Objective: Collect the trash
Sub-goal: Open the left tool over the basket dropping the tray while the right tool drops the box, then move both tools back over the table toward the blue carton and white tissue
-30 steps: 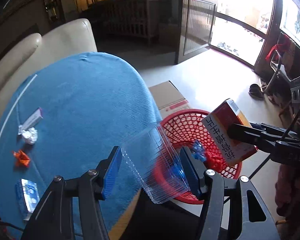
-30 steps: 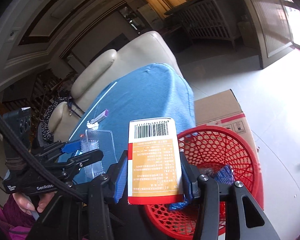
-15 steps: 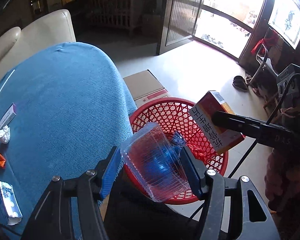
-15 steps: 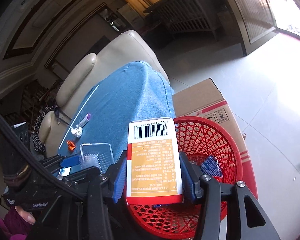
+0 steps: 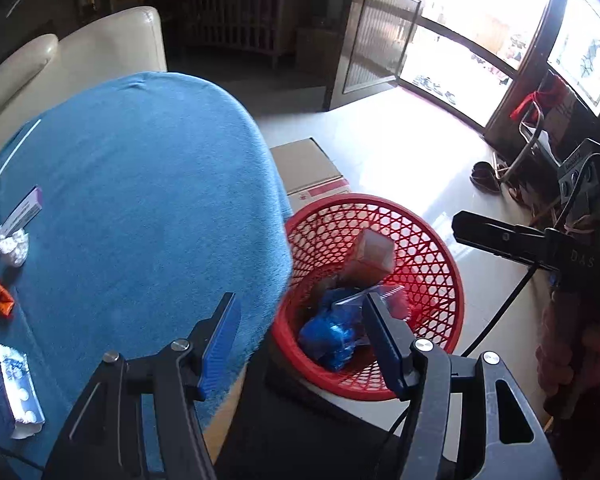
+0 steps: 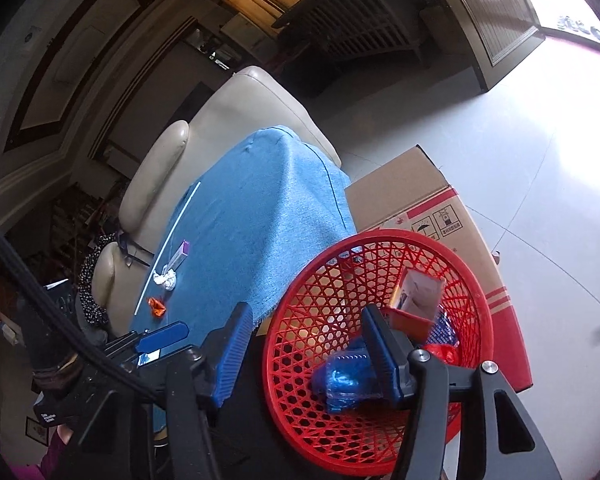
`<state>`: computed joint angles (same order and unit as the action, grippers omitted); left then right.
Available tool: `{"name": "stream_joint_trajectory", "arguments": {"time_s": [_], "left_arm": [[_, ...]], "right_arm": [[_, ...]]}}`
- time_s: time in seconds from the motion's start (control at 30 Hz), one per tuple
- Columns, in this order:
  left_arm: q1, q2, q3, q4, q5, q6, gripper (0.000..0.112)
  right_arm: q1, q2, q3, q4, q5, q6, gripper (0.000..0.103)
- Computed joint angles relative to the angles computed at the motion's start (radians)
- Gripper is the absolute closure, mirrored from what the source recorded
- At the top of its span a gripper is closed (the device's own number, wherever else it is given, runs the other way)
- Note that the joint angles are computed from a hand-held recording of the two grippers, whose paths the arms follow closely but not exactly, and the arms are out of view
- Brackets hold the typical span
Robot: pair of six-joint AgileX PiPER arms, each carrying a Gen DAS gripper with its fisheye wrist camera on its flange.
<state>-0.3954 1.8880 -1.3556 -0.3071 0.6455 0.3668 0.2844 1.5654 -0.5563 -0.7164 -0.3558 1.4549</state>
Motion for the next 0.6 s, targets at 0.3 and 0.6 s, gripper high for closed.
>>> {"name": "stream_joint_trajectory", "arguments": {"time_s": [0.3, 0.6], "left_arm": [[0.104, -0.140, 0.170, 0.215, -0.093, -0.186, 0.048], [0.323, -0.265, 0.318, 0.358, -0.171, -0.308, 0.048]], "right_arm": [[0.063, 0.043, -0.088, -0.053, 0.025, 0.055, 0.043], [0.179, 0.130, -0.282, -0.300, 0.092, 0.287, 0.043]]}}
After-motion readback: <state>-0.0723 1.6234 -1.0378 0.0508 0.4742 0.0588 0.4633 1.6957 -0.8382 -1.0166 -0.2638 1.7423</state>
